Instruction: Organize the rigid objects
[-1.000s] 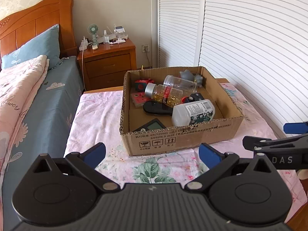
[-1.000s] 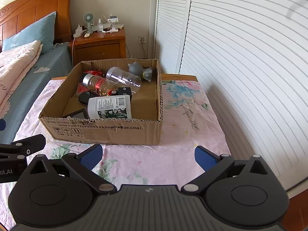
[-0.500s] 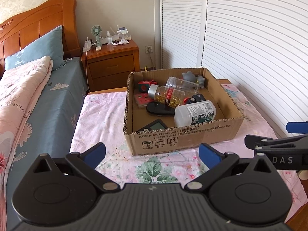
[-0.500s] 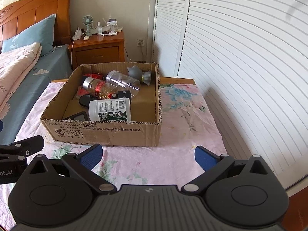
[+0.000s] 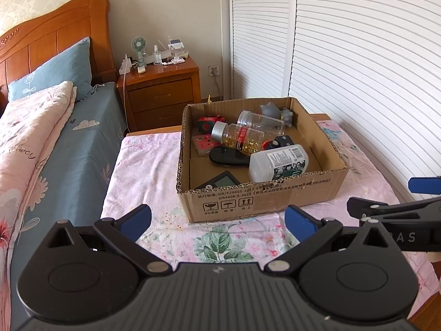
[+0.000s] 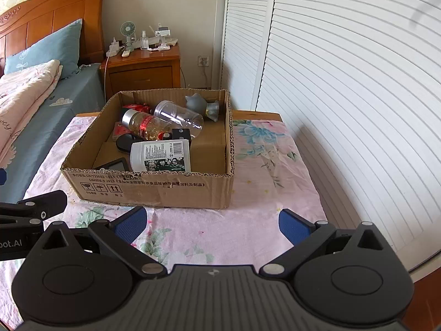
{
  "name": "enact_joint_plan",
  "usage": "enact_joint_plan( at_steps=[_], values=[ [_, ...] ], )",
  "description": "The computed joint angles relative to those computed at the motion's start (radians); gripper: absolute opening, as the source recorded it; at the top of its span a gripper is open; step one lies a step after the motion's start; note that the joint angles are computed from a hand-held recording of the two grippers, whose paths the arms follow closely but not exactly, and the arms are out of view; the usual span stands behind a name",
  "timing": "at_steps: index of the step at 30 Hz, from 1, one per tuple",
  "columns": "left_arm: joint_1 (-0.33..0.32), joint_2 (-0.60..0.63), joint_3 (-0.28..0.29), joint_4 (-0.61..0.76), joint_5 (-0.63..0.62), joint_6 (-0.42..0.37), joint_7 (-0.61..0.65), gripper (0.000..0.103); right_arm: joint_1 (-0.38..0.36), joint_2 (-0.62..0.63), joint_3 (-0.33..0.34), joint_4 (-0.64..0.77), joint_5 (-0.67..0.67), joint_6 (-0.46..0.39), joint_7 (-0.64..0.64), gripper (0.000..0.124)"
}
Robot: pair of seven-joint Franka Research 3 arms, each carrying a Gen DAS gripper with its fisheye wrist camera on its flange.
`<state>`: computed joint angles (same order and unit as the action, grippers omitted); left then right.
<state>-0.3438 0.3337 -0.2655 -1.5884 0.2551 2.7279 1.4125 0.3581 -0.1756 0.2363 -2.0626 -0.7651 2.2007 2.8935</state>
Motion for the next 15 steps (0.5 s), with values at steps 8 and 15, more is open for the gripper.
enact_joint_plan(
  at_steps=[8,15],
  values=[
    [-0.004,0.001,0.001,0.001,0.002,-0.006,-0.002,0.102,0.002,0.000,0.000,0.000,0.001,-0.002,-0.001,0.103],
    [-0.002,0.001,0.002,0.002,0.000,-0.009,-0.006,0.102,0.003,0.001,0.000,0.001,0.001,-0.004,0.000,0.103]
  ],
)
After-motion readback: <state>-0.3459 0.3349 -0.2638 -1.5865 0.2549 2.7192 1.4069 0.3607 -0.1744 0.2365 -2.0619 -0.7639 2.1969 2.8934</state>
